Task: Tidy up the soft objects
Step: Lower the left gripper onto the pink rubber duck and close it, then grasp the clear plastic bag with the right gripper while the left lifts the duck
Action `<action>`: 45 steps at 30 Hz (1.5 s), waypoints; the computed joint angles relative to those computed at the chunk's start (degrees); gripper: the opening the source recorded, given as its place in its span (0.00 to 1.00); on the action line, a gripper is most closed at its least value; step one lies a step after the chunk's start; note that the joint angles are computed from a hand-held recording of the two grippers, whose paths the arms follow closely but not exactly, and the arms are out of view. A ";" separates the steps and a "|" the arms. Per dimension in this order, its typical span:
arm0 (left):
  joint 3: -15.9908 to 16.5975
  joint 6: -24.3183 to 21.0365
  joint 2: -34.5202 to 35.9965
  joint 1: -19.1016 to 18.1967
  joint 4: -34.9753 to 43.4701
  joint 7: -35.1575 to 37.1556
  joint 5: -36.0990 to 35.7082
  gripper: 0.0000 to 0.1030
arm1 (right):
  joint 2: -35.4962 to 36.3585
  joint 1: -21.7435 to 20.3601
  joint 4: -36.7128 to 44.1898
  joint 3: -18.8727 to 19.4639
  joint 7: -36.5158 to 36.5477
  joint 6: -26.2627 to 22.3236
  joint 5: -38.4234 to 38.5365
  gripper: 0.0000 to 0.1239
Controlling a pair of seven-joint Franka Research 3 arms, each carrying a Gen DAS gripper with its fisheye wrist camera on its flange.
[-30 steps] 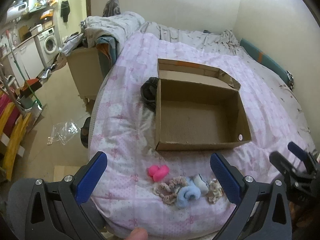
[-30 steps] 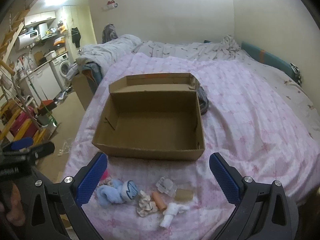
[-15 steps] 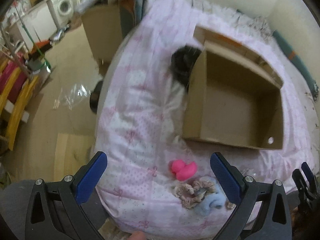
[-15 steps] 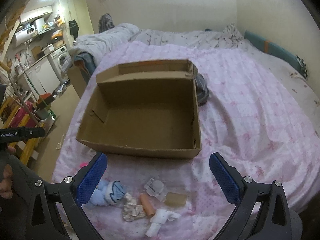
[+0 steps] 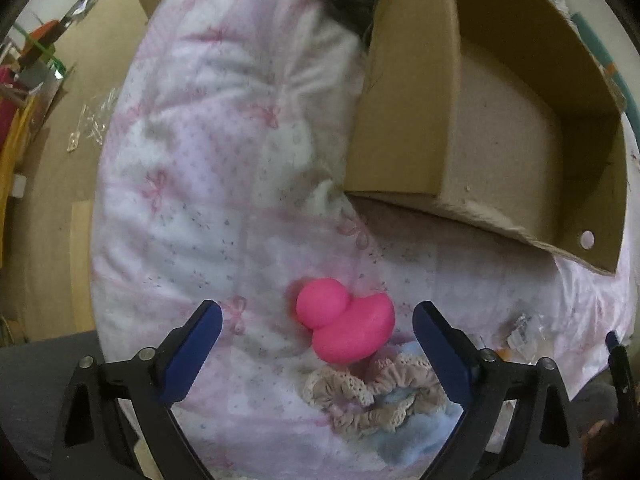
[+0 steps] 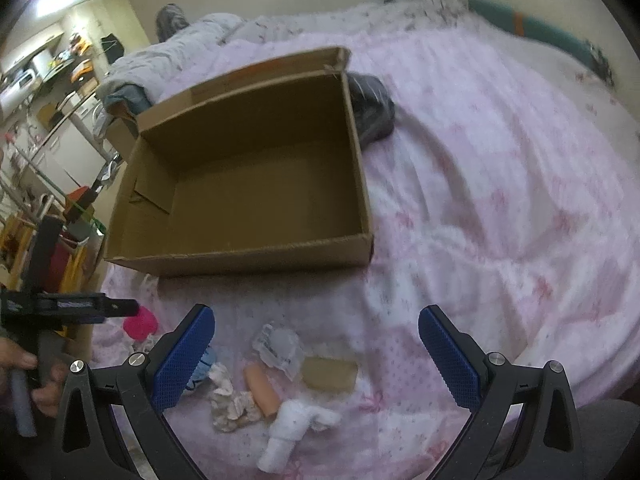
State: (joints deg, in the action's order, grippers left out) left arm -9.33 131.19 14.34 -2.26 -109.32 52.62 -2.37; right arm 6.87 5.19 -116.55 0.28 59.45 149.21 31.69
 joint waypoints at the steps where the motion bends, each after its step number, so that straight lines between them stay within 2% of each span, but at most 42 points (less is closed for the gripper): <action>1: -0.13 0.43 0.26 0.19 -0.26 0.15 -0.83 0.93 | 0.67 -0.21 0.90 -0.23 0.80 -1.80 -0.11 0.83; 4: -0.09 1.77 1.10 -0.06 -1.01 -0.09 -0.21 0.93 | 3.47 -1.38 4.79 -0.54 2.83 -9.45 0.86 0.83; 5: -0.13 1.99 1.30 -0.10 -1.16 0.05 0.02 0.93 | 4.47 -1.80 6.06 -0.49 3.24 -11.94 1.47 0.74; 6: -0.17 2.15 1.55 -0.07 -1.18 0.17 0.04 0.92 | 5.80 -2.26 7.79 -0.34 3.54 -15.18 2.11 0.70; 9: -0.37 3.22 2.65 0.22 -1.08 0.36 -0.74 0.80 | 9.34 -2.08 11.41 -0.27 6.31 -21.00 0.19 0.68; 11: -0.54 3.36 3.06 0.26 -1.05 0.53 -0.96 0.71 | 10.26 -0.59 11.48 -0.68 9.50 -19.91 -4.34 0.68; 15: -0.36 2.05 4.65 -0.43 0.74 0.74 1.46 0.68 | 11.93 -0.68 13.01 0.55 8.52 -20.38 -4.01 0.66; 16: -0.33 2.04 5.37 -0.58 1.73 0.68 1.88 0.63 | 12.06 -0.32 13.03 0.72 8.03 -19.32 -4.49 0.66; 17: -0.30 1.99 5.35 -0.77 1.81 0.40 2.38 0.53 | 12.38 -0.11 13.27 0.91 7.50 -18.79 -4.77 0.66; 19: 0.01 1.58 5.44 -1.27 1.98 -0.47 3.99 0.46 | 13.71 -0.07 14.55 1.39 6.63 -19.91 -4.59 0.66; 25: -0.23 2.11 3.68 -1.02 0.25 0.01 4.38 0.45 | 14.85 2.01 14.68 1.17 5.95 -19.09 -9.65 0.61; 27: -0.06 2.71 3.55 -1.25 -0.02 -0.41 5.05 0.45 | 14.54 2.23 14.04 1.60 4.16 -19.47 -10.26 0.49; 28: -0.01 3.29 3.18 -1.26 -0.57 -0.64 5.23 0.45 | 14.30 2.74 13.43 1.62 3.78 -18.90 -11.06 0.38; 31: 0.32 4.07 2.59 -1.21 -1.00 -1.41 5.91 0.45 | 12.98 3.60 11.09 1.85 1.82 -15.78 -12.11 0.28; 32: 0.43 4.53 2.15 -1.13 -1.58 -1.67 6.09 0.45 | 12.59 3.42 10.64 2.14 1.01 -15.17 -11.24 0.16; 33: 0.43 4.95 1.01 -1.16 -2.76 -2.21 6.17 0.45 | 12.36 2.95 10.56 2.57 -0.21 -15.31 -9.71 0.13; 37: 0.75 6.38 -1.48 -1.11 -5.14 -3.53 7.14 0.45 | 10.23 1.70 8.69 3.63 -4.59 -13.75 -3.44 0.12; 40: 1.33 5.45 -1.56 -1.16 -4.01 -3.42 9.80 0.45 | 8.76 0.19 8.18 4.04 -8.18 -15.49 3.10 0.12; 44: 1.63 8.21 -4.80 -0.78 -7.01 -3.78 11.37 0.45 | 8.02 0.05 7.59 2.99 -8.52 -16.99 5.25 0.12; 45: 1.67 8.38 -5.71 -0.97 -7.59 -4.42 12.27 0.45 | 8.18 -0.66 8.75 2.49 -8.88 -18.96 5.52 0.12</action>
State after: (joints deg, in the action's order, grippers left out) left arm -7.66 139.57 8.64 -3.23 -116.91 48.20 9.91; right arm 15.06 4.53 -107.80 2.77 50.57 130.25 37.20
